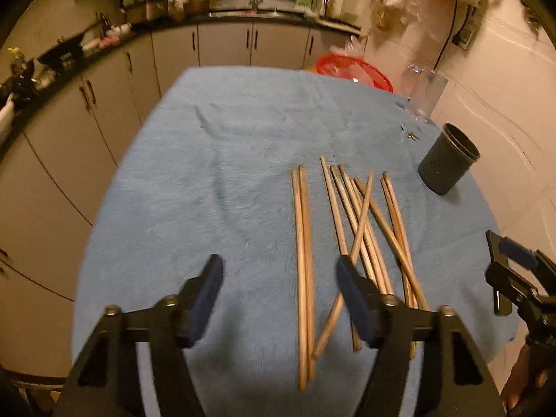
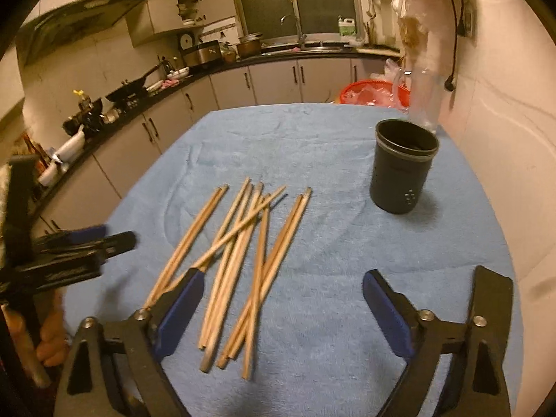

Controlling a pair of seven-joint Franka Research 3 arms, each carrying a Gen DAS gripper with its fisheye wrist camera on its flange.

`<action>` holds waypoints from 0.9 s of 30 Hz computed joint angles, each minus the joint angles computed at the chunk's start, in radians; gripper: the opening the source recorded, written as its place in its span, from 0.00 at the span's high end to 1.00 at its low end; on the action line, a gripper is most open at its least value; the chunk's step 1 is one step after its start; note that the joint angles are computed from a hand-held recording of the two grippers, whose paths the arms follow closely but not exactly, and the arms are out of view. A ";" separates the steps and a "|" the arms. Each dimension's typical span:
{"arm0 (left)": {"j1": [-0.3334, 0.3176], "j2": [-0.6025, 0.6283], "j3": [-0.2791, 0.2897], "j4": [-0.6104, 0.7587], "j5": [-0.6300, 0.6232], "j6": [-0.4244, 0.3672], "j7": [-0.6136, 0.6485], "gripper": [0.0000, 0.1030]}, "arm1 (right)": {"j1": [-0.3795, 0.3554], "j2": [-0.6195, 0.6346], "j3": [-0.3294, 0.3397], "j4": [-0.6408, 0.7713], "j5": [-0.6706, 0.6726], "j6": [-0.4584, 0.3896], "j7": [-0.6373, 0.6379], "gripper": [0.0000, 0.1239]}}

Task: Organize utensils
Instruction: 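Lower the left tool and grasp one wooden chopstick while the right tool grasps chopsticks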

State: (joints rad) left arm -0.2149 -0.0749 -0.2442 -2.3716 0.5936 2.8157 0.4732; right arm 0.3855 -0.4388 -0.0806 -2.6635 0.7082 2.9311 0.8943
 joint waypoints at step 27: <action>-0.033 0.404 0.063 0.458 -0.287 -0.240 0.366 0.77 | -0.094 0.081 0.039 0.112 -0.034 -0.101 0.086 0.41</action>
State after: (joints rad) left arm -0.2482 0.3289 -0.1815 -1.9141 0.3064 2.5758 0.8392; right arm 0.2918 -0.3574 -0.0413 -2.5510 0.6737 2.8306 0.9806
